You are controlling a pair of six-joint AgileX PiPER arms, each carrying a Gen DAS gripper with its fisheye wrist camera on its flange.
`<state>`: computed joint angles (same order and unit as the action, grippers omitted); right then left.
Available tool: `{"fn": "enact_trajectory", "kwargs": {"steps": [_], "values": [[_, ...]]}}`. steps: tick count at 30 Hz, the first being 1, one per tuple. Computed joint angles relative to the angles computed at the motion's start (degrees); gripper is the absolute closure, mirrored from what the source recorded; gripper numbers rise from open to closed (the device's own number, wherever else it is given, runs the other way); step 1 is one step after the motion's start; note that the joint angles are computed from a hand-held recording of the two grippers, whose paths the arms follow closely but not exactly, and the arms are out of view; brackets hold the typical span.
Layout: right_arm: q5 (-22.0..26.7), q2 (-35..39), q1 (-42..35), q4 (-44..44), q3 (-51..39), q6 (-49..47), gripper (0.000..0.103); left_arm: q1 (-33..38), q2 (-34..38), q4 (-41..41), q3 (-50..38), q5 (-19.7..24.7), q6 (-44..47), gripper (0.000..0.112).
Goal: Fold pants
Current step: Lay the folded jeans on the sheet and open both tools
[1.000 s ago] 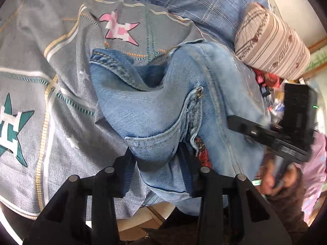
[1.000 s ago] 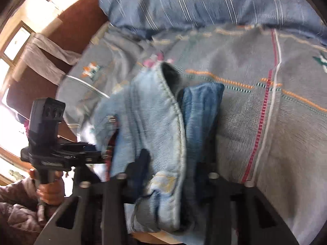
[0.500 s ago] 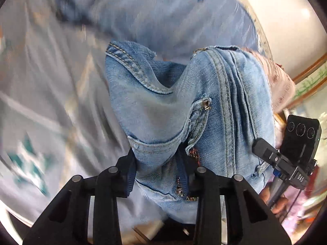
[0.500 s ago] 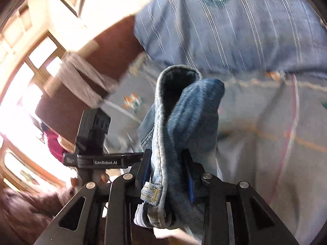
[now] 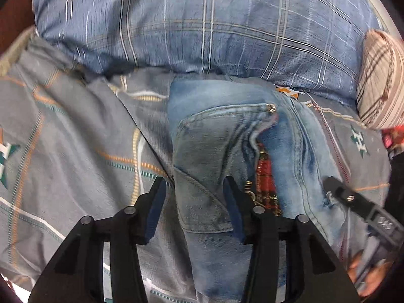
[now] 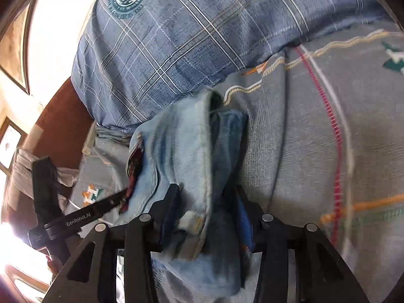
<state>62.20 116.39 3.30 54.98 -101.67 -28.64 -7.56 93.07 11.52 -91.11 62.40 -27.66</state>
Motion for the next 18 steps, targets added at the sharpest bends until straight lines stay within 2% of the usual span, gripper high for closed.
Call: {"fn": "enact_trajectory", "kwargs": {"steps": [3, 5, 7, 10, 14, 18], "values": [[-0.9, -3.5, 0.0, -3.2, 0.2, 0.2, 0.055, -1.6, -2.5, 2.6, 1.9, -0.4, -2.7, 0.066], [-2.9, -7.5, 0.9, -6.5, 2.0, 1.3, 0.046, -1.9, -4.1, 3.7, 2.9, -0.1, -4.1, 0.062], [-5.1, -10.2, 2.9, -12.9, 1.9, 5.2, 0.013, -1.8, -3.1, 3.6, 1.7, -0.4, -5.7, 0.057], [-10.4, -15.9, 7.0, -25.5, 5.9, 10.3, 0.001, -2.8, -4.5, 5.1, 3.1, -0.5, -8.1, 0.05], [-14.3, -22.8, 12.5, -39.6, 12.6, 18.0, 0.001, -5.9, -7.5, 9.5, 5.8, 0.4, -12.2, 0.044], [-16.4, -26.7, 15.7, -47.9, 17.9, 22.9, 0.001, -10.1, -11.1, 15.6, 10.0, 1.7, -17.8, 0.039]]}}
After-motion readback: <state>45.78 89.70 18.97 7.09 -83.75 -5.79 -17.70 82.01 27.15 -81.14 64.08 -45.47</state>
